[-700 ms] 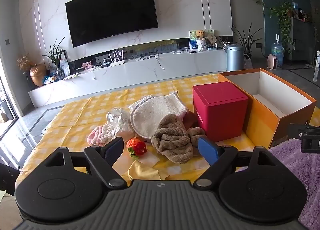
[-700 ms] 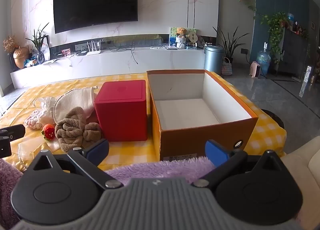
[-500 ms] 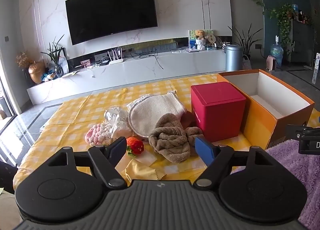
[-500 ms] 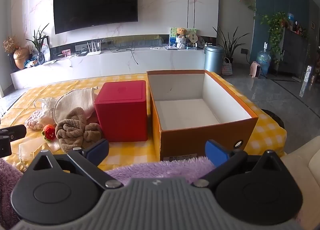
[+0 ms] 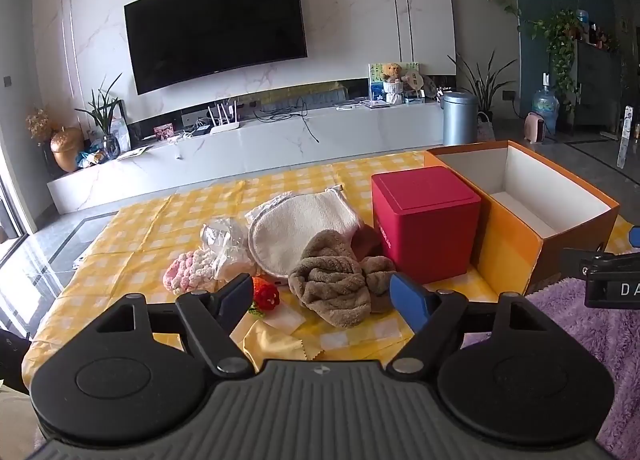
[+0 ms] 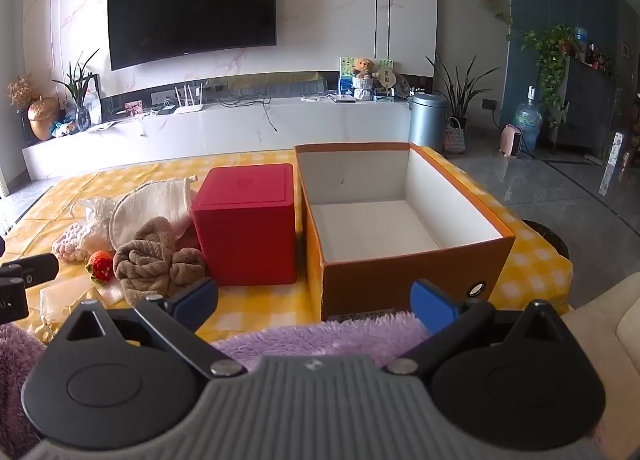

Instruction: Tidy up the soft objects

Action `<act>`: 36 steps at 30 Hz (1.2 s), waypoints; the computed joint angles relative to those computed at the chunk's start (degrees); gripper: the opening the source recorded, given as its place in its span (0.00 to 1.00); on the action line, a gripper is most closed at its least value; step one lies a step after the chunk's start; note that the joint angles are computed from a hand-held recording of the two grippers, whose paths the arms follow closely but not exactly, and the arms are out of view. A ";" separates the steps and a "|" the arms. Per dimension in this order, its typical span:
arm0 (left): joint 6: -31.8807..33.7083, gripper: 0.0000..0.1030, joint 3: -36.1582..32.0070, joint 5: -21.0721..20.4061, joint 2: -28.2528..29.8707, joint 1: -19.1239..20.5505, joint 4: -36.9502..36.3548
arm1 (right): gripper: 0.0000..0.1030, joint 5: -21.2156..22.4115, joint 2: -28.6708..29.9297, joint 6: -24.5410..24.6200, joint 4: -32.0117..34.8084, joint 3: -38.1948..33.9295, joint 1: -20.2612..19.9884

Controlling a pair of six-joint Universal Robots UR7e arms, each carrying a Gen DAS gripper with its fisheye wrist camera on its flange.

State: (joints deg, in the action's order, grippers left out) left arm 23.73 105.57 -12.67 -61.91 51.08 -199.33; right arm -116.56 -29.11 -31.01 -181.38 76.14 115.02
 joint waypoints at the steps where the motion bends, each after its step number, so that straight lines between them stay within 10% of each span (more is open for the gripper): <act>1: -1.58 0.87 0.27 -0.23 -0.41 0.04 1.35 | 0.98 -0.18 0.12 -0.16 -0.01 -0.14 0.12; 36: -1.52 0.86 0.81 -1.03 -0.81 -0.38 1.19 | 0.98 0.29 -0.31 -0.56 -1.19 0.94 -0.35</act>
